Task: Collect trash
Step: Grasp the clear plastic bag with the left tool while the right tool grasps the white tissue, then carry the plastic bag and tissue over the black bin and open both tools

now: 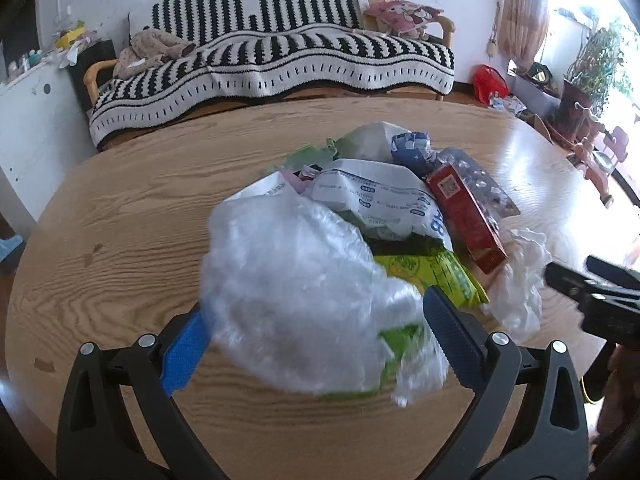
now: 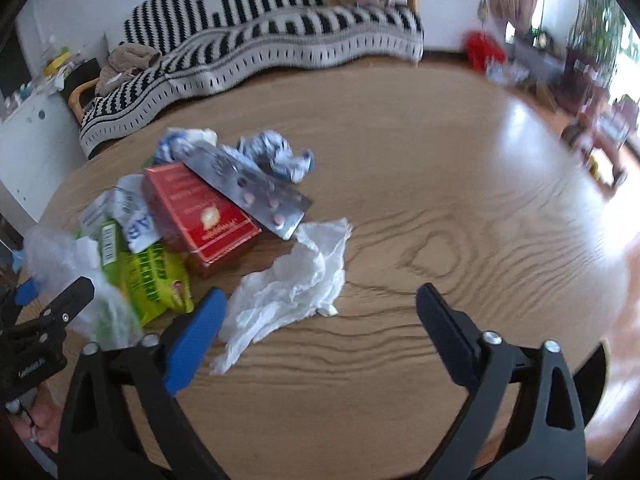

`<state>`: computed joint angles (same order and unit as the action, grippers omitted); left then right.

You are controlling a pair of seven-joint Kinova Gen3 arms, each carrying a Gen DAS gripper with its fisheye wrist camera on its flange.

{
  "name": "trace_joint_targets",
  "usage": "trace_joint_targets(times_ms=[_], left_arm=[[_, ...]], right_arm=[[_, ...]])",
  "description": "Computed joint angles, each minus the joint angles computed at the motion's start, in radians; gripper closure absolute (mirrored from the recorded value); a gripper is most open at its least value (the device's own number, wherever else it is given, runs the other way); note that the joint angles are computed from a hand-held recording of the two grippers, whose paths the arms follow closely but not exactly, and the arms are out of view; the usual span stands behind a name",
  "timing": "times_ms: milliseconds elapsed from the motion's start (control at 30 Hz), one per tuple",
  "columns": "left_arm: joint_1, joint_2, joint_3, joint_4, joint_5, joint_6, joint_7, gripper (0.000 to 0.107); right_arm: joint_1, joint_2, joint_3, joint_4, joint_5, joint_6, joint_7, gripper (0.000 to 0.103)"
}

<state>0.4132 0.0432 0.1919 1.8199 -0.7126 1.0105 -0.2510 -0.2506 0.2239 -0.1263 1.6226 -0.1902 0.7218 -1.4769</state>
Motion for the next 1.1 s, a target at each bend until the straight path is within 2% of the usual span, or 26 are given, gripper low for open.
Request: trace_joint_targets(times_ms=[100, 133, 200, 267, 333, 433, 633, 800, 933, 1100], left_arm=[[-0.001, 0.017, -0.004, -0.003, -0.019, -0.008, 0.002, 0.011], [0.003, 0.021, -0.005, -0.002, -0.031, -0.007, 0.004, 0.014], [0.011, 0.016, -0.005, 0.007, -0.051, -0.015, 0.008, 0.024], [0.008, 0.001, -0.007, 0.017, -0.047, -0.037, 0.007, 0.038], [-0.005, -0.024, -0.009, 0.033, -0.025, -0.079, -0.006, 0.066], [-0.017, -0.049, 0.006, 0.041, -0.025, -0.086, 0.004, 0.083], [-0.033, -0.090, 0.048, 0.046, -0.090, -0.073, 0.091, 0.086], [-0.036, -0.091, 0.081, 0.020, -0.140, -0.056, 0.161, 0.086], [-0.006, -0.041, 0.088, -0.039, -0.151, -0.079, 0.164, 0.086], [0.093, 0.088, 0.085, -0.171, -0.185, -0.115, 0.137, 0.086]], right_arm=[[-0.003, 0.046, -0.004, -0.034, -0.007, 0.029, 0.007, 0.022], [-0.008, 0.058, -0.004, -0.041, -0.001, 0.032, 0.007, 0.028], [0.006, 0.082, -0.017, -0.060, -0.019, 0.053, 0.026, 0.049], [0.000, 0.084, -0.015, -0.064, -0.023, 0.057, 0.028, 0.081], [0.023, 0.076, -0.025, -0.058, -0.060, 0.056, 0.055, 0.083], [0.031, 0.028, -0.020, -0.026, -0.069, 0.021, 0.073, 0.084], [0.106, -0.061, -0.011, 0.026, -0.184, -0.007, 0.187, 0.084], [0.181, -0.114, 0.041, 0.047, -0.270, 0.009, 0.290, 0.084], [0.258, -0.146, 0.105, 0.072, -0.310, 0.013, 0.358, 0.084], [0.382, -0.154, 0.193, 0.087, -0.358, 0.020, 0.453, 0.084]])
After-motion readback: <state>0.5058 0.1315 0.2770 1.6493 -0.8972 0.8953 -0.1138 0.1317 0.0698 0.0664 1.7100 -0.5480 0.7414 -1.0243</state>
